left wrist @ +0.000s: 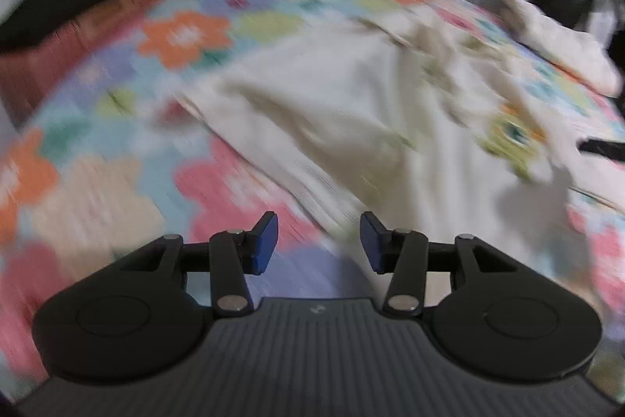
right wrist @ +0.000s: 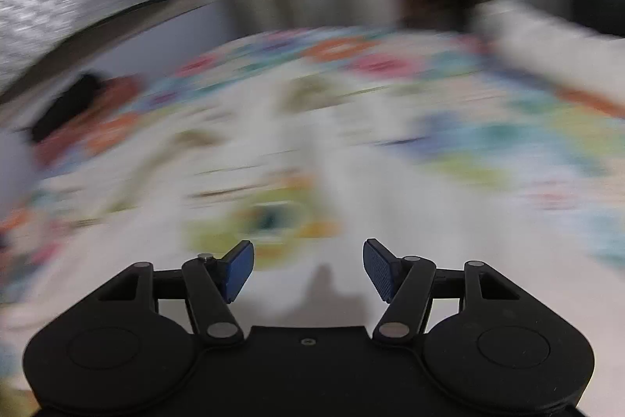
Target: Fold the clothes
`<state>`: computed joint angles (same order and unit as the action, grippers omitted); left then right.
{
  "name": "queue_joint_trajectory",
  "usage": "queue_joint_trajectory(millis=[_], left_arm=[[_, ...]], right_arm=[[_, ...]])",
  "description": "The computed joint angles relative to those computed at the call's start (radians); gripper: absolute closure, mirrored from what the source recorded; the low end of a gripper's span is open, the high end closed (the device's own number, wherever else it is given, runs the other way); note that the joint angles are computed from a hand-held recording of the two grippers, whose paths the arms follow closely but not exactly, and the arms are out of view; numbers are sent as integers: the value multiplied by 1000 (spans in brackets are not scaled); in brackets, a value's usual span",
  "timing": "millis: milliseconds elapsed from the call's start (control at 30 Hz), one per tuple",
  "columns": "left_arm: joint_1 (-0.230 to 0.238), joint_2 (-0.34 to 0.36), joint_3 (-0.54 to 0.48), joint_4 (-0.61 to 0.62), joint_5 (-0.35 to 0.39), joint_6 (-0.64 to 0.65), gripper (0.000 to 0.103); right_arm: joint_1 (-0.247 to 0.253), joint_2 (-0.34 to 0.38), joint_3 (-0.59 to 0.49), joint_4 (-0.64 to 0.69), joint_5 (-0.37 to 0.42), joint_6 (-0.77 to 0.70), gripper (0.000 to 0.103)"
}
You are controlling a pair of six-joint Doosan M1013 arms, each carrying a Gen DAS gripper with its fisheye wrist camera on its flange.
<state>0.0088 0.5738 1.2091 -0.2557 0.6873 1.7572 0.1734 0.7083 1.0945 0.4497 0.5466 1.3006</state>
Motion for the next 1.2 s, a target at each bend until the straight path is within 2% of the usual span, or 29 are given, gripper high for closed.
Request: queue_joint_trajectory(millis=[67, 133, 233, 367, 467, 533, 600, 633, 700, 767, 833, 900, 933, 967, 1000, 1067, 1100, 1200], left_arm=[[13, 41, -38, -24, -17, -8, 55], [37, 86, -71, -149, -21, -3, 51], [69, 133, -97, -309, -21, -32, 51], [87, 163, -103, -378, -70, -72, 50], [94, 185, -131, -364, -94, -70, 47], [104, 205, -158, -373, -112, -72, 40], [119, 231, -188, -461, -97, -52, 37], [128, 247, -207, -514, -70, -36, 40], [131, 260, -219, -604, -69, 40, 39], [121, 275, -243, -574, -69, 14, 36], [107, 305, -289, -465, -57, -101, 36], [95, 310, -289, -437, -110, -103, 43], [96, 320, -311, -444, -91, -85, 79], [100, 334, -343, -459, -53, -63, 99], [106, 345, -374, -479, -20, -46, 99], [108, 327, -387, -419, -61, -15, 100], [111, 309, -381, -408, -101, 20, 100], [130, 274, -384, -433, -193, 33, 100]], right_arm=[[18, 51, -75, 149, 107, -105, 36], [38, 90, -139, 241, 215, -180, 36], [72, 111, -176, 296, 336, -279, 36], [107, 108, -165, 309, 441, -403, 36], [125, 75, -108, 238, 441, -527, 36], [138, 43, -51, 162, 379, -603, 36], [143, 22, -12, 104, 312, -646, 36], [141, 24, -15, 100, 305, -645, 36], [134, 29, -23, 93, 295, -638, 36], [125, 54, -68, 118, 325, -589, 36], [117, 86, -124, 128, 358, -526, 36], [116, 121, -178, 110, 381, -470, 35], [119, 136, -198, 99, 383, -450, 36], [119, 142, -202, 98, 370, -437, 36], [119, 136, -184, 109, 335, -434, 36], [119, 126, -158, 116, 257, -408, 35], [117, 126, -159, 98, 246, -382, 35], [102, 141, -191, 74, 283, -328, 35]])
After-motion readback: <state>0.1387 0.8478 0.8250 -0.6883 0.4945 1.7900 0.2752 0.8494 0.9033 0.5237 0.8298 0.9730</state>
